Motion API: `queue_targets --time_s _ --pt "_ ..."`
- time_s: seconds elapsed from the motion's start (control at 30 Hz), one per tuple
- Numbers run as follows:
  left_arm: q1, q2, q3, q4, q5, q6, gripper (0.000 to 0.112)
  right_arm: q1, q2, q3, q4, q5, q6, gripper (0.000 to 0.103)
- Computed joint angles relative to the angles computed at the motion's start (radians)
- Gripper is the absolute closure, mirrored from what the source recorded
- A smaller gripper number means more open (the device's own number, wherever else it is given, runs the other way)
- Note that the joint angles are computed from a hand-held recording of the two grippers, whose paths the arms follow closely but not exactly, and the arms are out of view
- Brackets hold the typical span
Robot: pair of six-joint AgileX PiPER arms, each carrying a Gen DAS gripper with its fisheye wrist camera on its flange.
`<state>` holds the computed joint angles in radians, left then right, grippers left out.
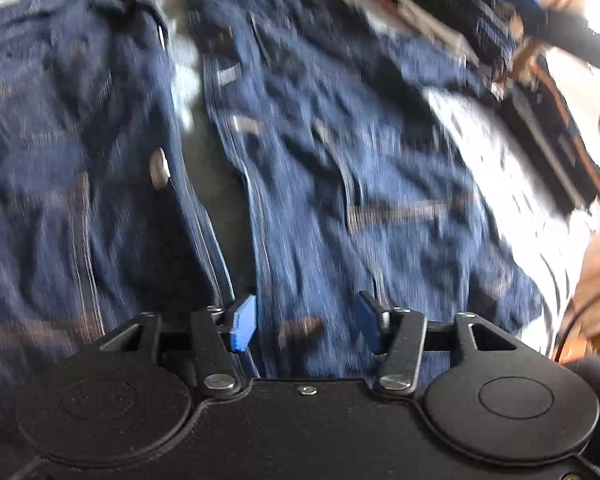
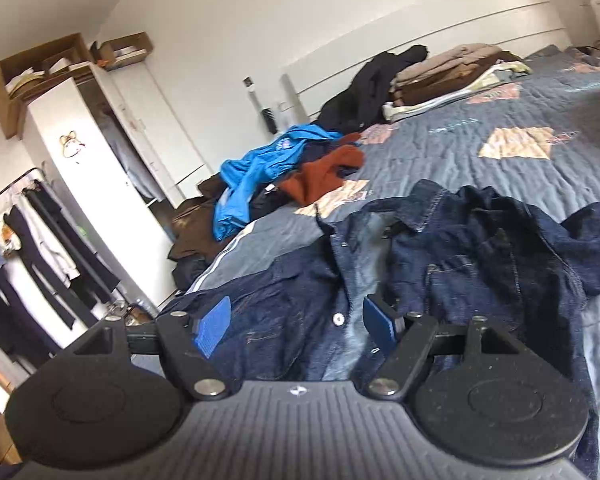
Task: Fold clothes
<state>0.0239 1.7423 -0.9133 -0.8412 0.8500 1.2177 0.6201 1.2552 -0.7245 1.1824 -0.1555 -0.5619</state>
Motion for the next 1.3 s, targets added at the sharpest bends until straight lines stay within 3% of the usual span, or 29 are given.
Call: queue_targets --time_s 0.23,0.3,0.4,0.5,0.6,0.7,0.73,0.8,0.87,0.93,1.0,1.07,1.17,1.27,1.3 --pt "0.058 -0.148 0.174 0.012 -0.012 0.079 0.059 0.001 -0.007 0.011 -0.149 0.024 0.142 0.03" --pt "0.067 -0.207 0.218 0.019 -0.024 0.104 0.059 0.005 -0.005 0.01 -0.144 0.026 0.14 0.03" --pt "0.11 -0.26 0.242 0.035 0.029 0.109 0.059 0.015 -0.01 0.008 -0.139 0.029 0.127 0.029" --pt "0.139 -0.303 0.293 0.023 0.012 0.167 0.059 0.023 -0.015 0.007 -0.114 0.026 0.099 0.029" --pt "0.103 -0.355 0.367 0.009 -0.094 0.233 0.057 0.03 -0.02 0.007 -0.051 0.02 0.037 0.029" --pt "-0.016 -0.44 0.457 0.02 -0.246 0.262 0.056 0.028 -0.035 0.015 0.041 0.011 -0.053 0.029" --pt "-0.033 -0.454 0.453 0.056 -0.248 0.223 0.056 0.026 -0.041 0.019 0.069 0.007 -0.079 0.029" --pt "0.006 -0.442 0.382 0.123 -0.145 0.141 0.056 0.022 -0.055 0.027 0.119 -0.002 -0.126 0.029" --pt "0.134 -0.423 0.295 0.08 0.021 0.176 0.056 0.007 -0.077 0.044 0.114 -0.003 -0.112 0.029" --pt "0.249 -0.38 0.193 0.032 0.175 0.189 0.047 -0.011 -0.101 0.061 0.105 -0.005 -0.097 0.028" --pt "0.335 -0.306 0.078 -0.048 0.296 0.181 0.044 -0.032 -0.123 0.079 0.075 -0.008 -0.055 0.028" --pt "0.337 -0.239 -0.013 -0.137 0.33 0.152 0.044 -0.059 -0.137 0.092 0.008 -0.004 0.022 0.028" --pt "0.278 -0.114 -0.152 -0.268 0.321 0.116 0.045 -0.095 -0.14 0.105 -0.123 -0.006 0.17 0.028" --pt "0.165 0.033 -0.317 -0.347 0.258 0.099 0.05 -0.119 -0.126 0.111 -0.263 -0.002 0.316 0.028" --pt "0.114 0.094 -0.39 -0.354 0.213 0.086 0.057 -0.122 -0.12 0.11 -0.281 -0.004 0.331 0.028"
